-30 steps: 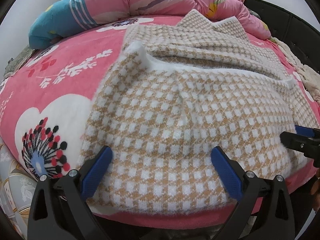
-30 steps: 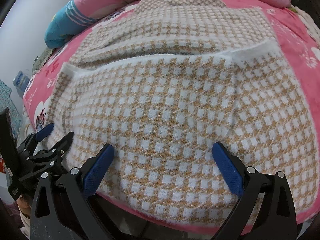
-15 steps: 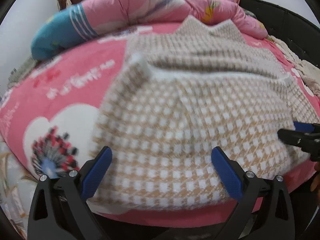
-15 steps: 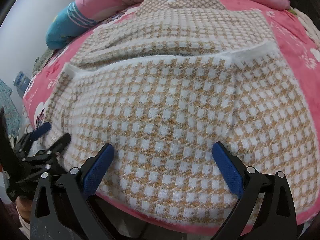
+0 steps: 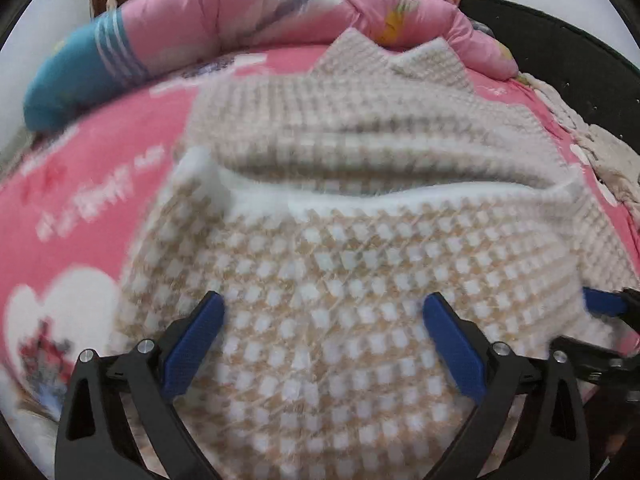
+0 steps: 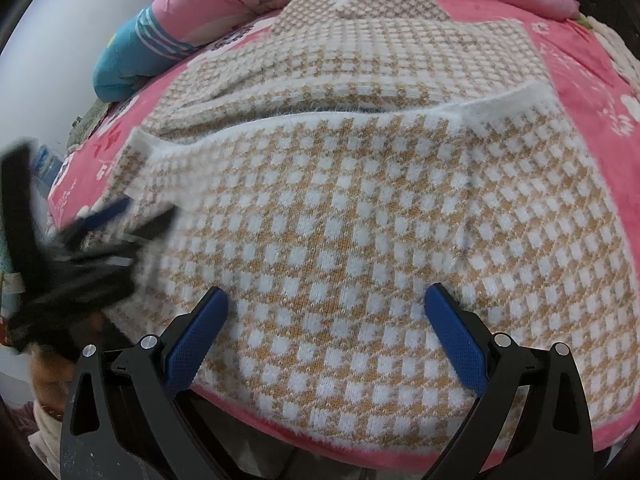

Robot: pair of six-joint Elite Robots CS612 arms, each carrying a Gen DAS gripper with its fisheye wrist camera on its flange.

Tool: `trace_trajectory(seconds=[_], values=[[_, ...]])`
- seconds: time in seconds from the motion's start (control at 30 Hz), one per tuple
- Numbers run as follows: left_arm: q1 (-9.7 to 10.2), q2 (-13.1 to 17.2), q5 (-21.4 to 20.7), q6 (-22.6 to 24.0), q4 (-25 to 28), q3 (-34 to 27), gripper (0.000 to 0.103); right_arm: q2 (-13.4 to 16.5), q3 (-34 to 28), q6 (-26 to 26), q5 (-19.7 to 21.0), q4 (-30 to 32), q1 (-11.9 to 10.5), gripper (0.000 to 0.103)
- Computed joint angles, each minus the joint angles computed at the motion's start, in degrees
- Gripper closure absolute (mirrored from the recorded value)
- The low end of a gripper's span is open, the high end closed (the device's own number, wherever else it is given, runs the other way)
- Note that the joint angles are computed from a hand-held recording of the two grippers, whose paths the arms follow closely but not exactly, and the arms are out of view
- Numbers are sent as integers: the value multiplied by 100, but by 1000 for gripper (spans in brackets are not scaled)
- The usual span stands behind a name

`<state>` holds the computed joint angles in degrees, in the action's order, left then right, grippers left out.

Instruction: Fold large clothes

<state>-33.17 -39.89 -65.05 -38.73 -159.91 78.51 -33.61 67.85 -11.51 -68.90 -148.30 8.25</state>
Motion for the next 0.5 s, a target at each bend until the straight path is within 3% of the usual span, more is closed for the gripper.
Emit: trace_trajectory(seconds=[0.23,0.33,0.43,0.5], values=[[-13,-28,33,-56,-198,99,4,-67,-61,19,-141,176,65,8],[-7,-29,14,-57,-225,108,4,-142,42,295,-27,-463,30,8],[-19,-33,35,-85,-240,130,4,-149,18,560,-212,-1006,26,8],[-17,-36,35,-81,-251,138,4,-92,-82,690,-192,-1048,9,8]])
